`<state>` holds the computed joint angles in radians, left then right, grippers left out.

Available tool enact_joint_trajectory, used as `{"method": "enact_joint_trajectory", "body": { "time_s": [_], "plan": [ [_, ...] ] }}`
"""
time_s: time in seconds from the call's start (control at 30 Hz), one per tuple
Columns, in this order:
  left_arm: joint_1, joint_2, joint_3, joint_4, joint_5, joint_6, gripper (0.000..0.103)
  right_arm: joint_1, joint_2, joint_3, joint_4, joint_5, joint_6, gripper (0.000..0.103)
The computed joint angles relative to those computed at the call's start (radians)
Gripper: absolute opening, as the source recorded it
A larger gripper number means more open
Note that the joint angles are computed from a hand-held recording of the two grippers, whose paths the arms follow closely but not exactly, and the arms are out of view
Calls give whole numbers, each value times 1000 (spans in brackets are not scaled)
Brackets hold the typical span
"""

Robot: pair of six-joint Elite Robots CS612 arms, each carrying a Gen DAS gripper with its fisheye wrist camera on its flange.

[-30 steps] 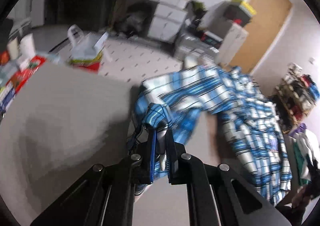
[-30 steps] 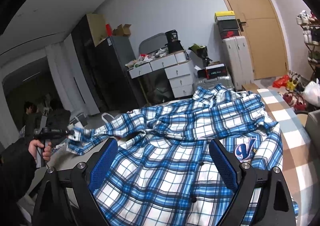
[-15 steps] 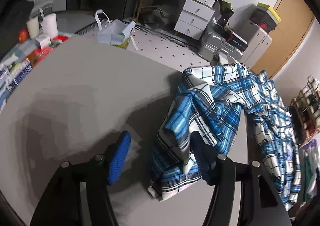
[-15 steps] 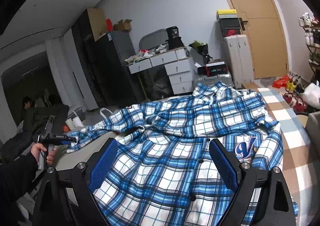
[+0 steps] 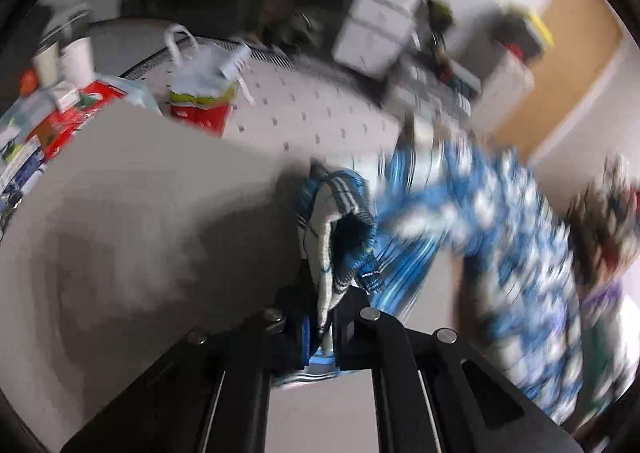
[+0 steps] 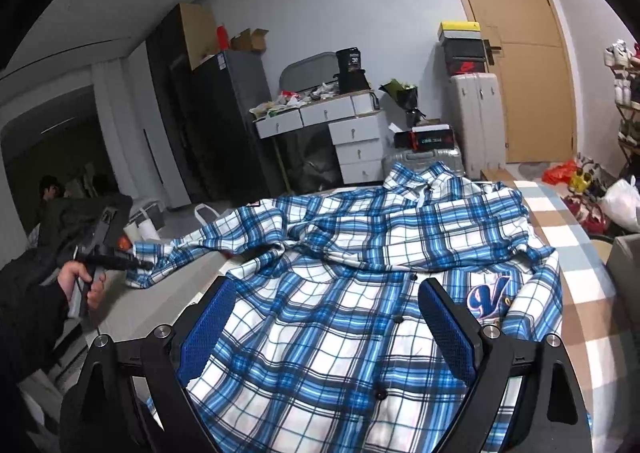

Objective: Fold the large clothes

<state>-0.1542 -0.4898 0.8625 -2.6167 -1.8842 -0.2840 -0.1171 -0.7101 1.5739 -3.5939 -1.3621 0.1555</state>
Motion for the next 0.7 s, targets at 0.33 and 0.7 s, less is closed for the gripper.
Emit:
{"method": "enact_joint_trajectory", "body": {
  "time_s": [0.33,0.7],
  "plan": [
    [40,22,-256,136,31,-158,3,0,0,-3,25,29,-28,94],
    [19,13,-247,125,69,-125,1,-6,-2,-4,54,69,-19,94]
  ]
}}
